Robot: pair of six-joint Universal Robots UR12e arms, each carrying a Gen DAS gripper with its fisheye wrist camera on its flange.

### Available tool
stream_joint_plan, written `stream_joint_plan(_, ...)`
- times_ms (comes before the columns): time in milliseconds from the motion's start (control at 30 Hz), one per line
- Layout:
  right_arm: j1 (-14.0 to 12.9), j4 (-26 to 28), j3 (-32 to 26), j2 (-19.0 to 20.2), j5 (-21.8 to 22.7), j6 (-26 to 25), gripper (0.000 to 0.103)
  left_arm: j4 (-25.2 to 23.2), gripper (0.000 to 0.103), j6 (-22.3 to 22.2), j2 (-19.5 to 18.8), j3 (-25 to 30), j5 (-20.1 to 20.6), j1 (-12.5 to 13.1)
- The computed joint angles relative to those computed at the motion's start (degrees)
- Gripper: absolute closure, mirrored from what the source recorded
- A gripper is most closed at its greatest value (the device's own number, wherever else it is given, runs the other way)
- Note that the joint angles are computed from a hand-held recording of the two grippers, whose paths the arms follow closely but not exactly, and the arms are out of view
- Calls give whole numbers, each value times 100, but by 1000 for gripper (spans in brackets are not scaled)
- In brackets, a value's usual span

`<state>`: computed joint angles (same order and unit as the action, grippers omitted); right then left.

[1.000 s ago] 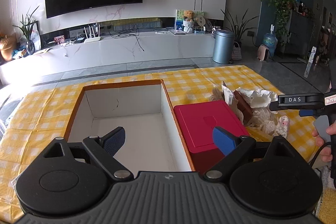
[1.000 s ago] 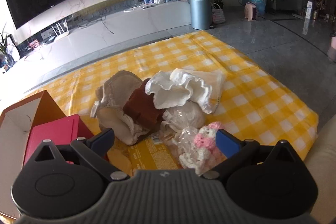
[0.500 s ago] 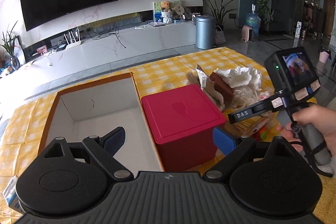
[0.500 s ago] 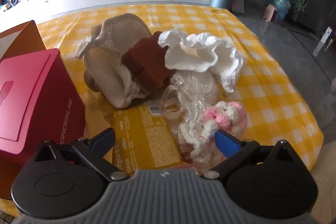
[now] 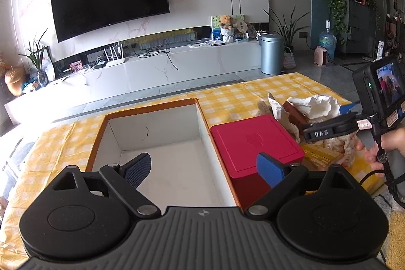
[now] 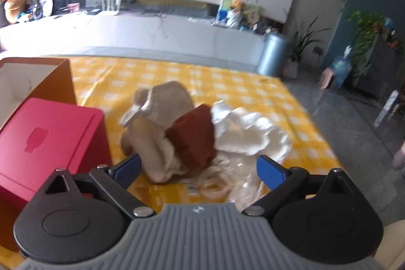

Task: Organize soft objects
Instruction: 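Reach the right tool to the yellow snack packet and close on it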

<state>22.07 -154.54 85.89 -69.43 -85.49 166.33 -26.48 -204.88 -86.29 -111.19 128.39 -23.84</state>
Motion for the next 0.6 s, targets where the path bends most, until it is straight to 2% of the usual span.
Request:
stream_joint_plan(33, -9, 403, -117, 49, 225, 17, 11, -7, 0, -51, 18, -10, -44, 24)
stream_joint_plan(67, -93, 567, -149, 71, 659, 274, 11, 23, 0, -90, 43, -36, -119, 57)
stream_joint_plan(100, -142, 816, -240, 111, 879, 560, 12, 64, 0, -111, 68, -66, -189, 84)
stream_joint_plan(133, -145, 1010, -318, 147, 859, 726, 13, 136, 0, -99, 96, -107, -273, 122)
stream_joint_plan(200, -161, 1108, -343, 166, 796, 948, 19, 212, 0, -86, 155, -174, -391, 161)
stream_joint_plan(267, -122, 1251, -352, 158, 465, 843, 30, 215, 0, -113, 187, -207, -420, 183)
stream_joint_plan(367, -33, 1436, -392, 229, 5, 496, 30, 226, 0, -168, 215, -242, -414, 196)
stream_joint_plan(500, 19, 1736, -489, 299, 58, 75, 30, 297, 0, -249, 248, -275, -498, 229)
stream_joint_plan(533, 51, 1875, -539, 326, -41, -11, 28, 328, 0, -278, 253, -285, -476, 224)
stream_joint_plan(600, 170, 2175, -656, 417, -559, -197, 23, 351, 0, -334, 270, -311, -450, 225)
